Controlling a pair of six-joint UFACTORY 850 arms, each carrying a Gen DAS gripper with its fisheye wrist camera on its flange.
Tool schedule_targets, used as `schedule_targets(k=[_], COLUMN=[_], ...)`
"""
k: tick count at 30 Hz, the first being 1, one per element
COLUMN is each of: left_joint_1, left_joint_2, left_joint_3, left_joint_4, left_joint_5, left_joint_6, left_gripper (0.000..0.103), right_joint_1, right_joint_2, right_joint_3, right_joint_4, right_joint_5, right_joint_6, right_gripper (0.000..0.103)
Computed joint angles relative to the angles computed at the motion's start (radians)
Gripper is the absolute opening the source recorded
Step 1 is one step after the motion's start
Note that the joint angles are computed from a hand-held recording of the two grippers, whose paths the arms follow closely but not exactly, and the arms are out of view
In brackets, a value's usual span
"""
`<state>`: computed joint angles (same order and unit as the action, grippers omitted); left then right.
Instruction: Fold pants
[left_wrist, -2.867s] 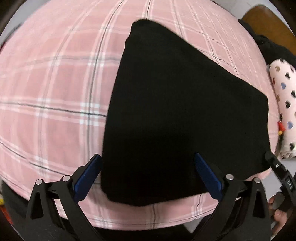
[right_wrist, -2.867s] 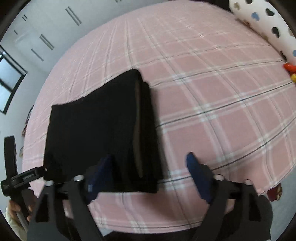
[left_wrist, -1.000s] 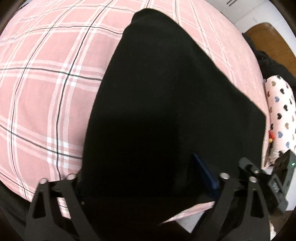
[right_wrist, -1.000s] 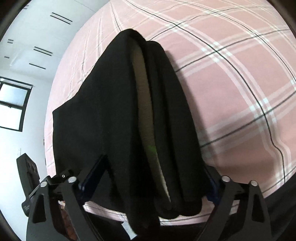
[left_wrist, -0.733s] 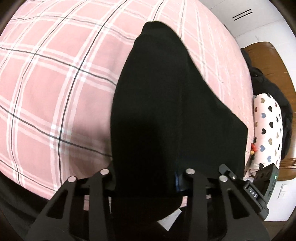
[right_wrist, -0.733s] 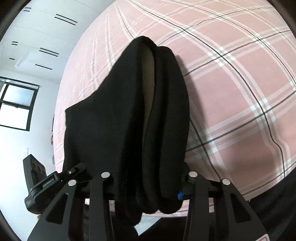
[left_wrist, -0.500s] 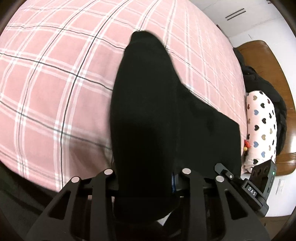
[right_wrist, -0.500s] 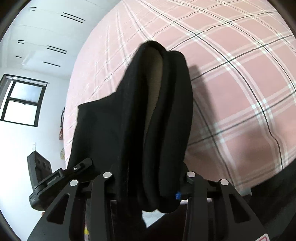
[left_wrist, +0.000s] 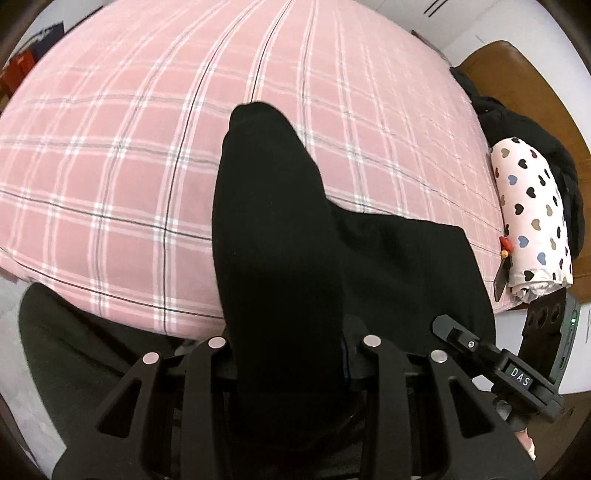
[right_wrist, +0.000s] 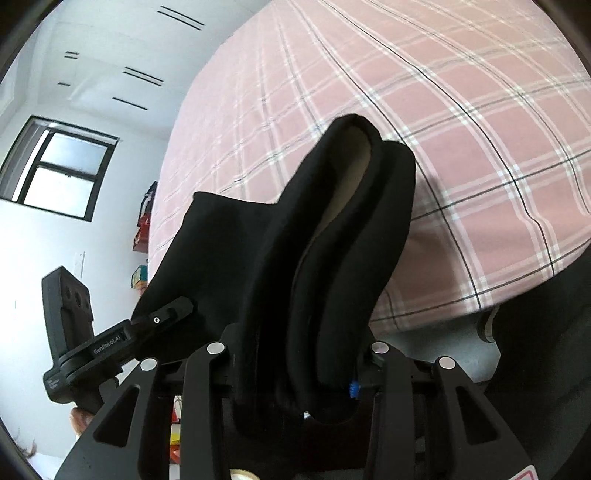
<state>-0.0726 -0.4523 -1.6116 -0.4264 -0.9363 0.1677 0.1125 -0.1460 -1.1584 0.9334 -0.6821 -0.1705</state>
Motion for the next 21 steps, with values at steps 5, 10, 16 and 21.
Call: schedule_targets(k=[5,10,16,21], left_joint_1=[-0.015,-0.021,-0.022,-0.023], left_joint_2=[0.039,0.058,0.053,0.028], left_joint_3=[-0.013,-0.050,-0.126,-0.212], left_joint_4=[0.032,0.035,0.027,0.012], left_joint_5=[0.020,0.028,0.050,0.068], left_joint_6=[-0.002,0.002,0.028,0.045], left_gripper=[0.032,0.032,0.032,0.032], right_joint_1=[-0.011,-0.008,-0.016,-0.013], right_joint_2=[0.056,0.071,0.065,0.045], right_joint_3=[0.017,-0.025,-0.100,-0.185], right_joint_4=[0.032,0.037,0.043,0.018], right_joint_5=[0.005,0.031,0.063,0.087], right_joint_6=[-0.038,-0.048,-0.089,-0.103], right_gripper=[0.036,0.036,0.036,0.036])
